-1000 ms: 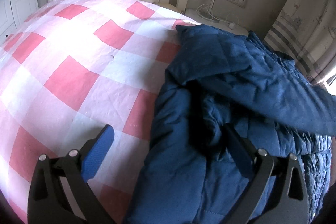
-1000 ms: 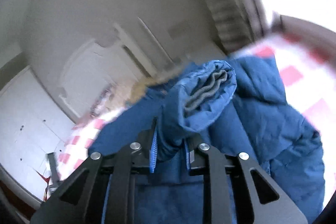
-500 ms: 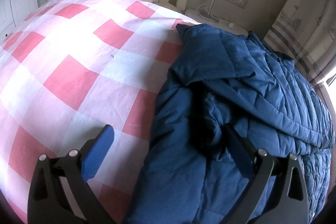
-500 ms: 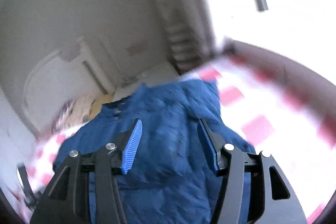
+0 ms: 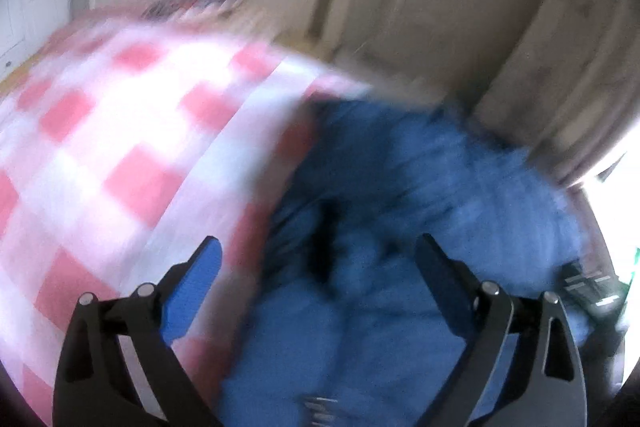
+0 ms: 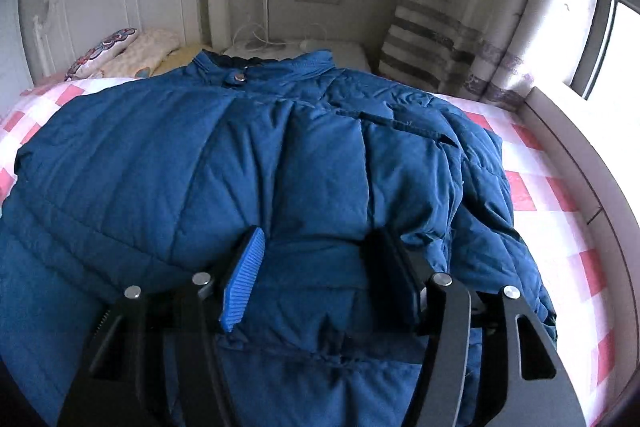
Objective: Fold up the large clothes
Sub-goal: 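Flatten the folded jacket with the left tool while the right tool holds it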
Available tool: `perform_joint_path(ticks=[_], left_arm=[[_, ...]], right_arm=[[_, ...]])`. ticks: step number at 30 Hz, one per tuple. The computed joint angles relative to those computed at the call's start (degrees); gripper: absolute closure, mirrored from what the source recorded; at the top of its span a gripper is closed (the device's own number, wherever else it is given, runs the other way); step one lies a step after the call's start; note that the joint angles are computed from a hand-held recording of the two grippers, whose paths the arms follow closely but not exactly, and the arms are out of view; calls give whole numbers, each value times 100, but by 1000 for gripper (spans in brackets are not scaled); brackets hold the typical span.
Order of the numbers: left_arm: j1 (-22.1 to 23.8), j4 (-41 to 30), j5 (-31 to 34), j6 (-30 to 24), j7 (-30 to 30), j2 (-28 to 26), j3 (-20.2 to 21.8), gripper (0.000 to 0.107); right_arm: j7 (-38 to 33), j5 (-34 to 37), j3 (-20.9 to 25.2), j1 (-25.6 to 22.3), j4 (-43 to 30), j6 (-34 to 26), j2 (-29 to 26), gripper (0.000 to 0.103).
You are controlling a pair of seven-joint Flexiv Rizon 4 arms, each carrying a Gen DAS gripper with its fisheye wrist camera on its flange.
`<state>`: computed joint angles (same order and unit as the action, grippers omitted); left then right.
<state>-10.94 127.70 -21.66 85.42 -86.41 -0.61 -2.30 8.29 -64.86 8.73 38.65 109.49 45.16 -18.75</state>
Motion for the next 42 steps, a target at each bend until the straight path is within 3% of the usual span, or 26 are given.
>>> perform_joint_path(ticks=[3,5,8,11,13,15,17,20,22,26,28,30,32,35,37,40,42], left_arm=[[21,-628,1369,-240,-588,122,-105,6],[-25,-1153,2039,-536,-741,-107,-209,6],[-341,-2335,3794,-1814,-1789,-828,-120,6],[-685,-2815,4193,-2654,-1831,-1502,9,6],[-914,-2870,4602,-2497,-2165,-1582,232,6],[-958,-2931,4394,-2755,-2299,-1471,252,7],[-975,-2946,4339,-2378,-2456,-1370,223,7],[-1139,-3454,4532,-2379,-2415,-1572,143,6],[-1132,-3870,4049,-2510,-1895,-1950,-130,6],[-1589,-4863,3938,-3360,-1577,-2831,-32,6],[-1659,-4882,3919,-3225,-1636,-3003,97,6],[-1574,-4792,3626,-3238,-1416,-2948,35,6],[-1327,-4429,3177,-2909,-1103,-2707,-115,6],[-1149,-4009,3036,-2374,-1438,-2341,206,6],[-966,-3994,2874,-2453,-1710,-2318,351,6],[-555,-4137,2471,-3097,-1567,-2517,289,6],[-307,-3804,2256,-2648,-1030,-2508,72,6]], right_arm=[[-6,-71,-37,8,-60,51,-83,43],[-5,-87,-44,42,-96,1,-115,43],[-4,-68,-45,49,-115,25,-110,43],[20,-70,-44,67,-119,21,-109,42],[31,-94,-49,60,-111,61,-106,42],[26,-89,-50,58,-111,70,-105,42],[24,-72,-46,65,-124,62,-115,42],[29,-87,-55,55,-109,85,-105,42],[33,-86,-54,47,-98,102,-98,42],[35,-89,-51,49,-92,94,-91,42],[61,-112,-53,38,-75,132,-82,41],[71,-122,-55,26,-77,175,-88,39],[82,-153,-62,10,-81,265,-100,37],[131,-197,-81,-2,-78,349,-105,36],[110,-191,-84,2,-98,355,-121,35],[58,-162,-86,24,-125,302,-139,34],[35,-182,-95,23,-138,340,-155,34]])
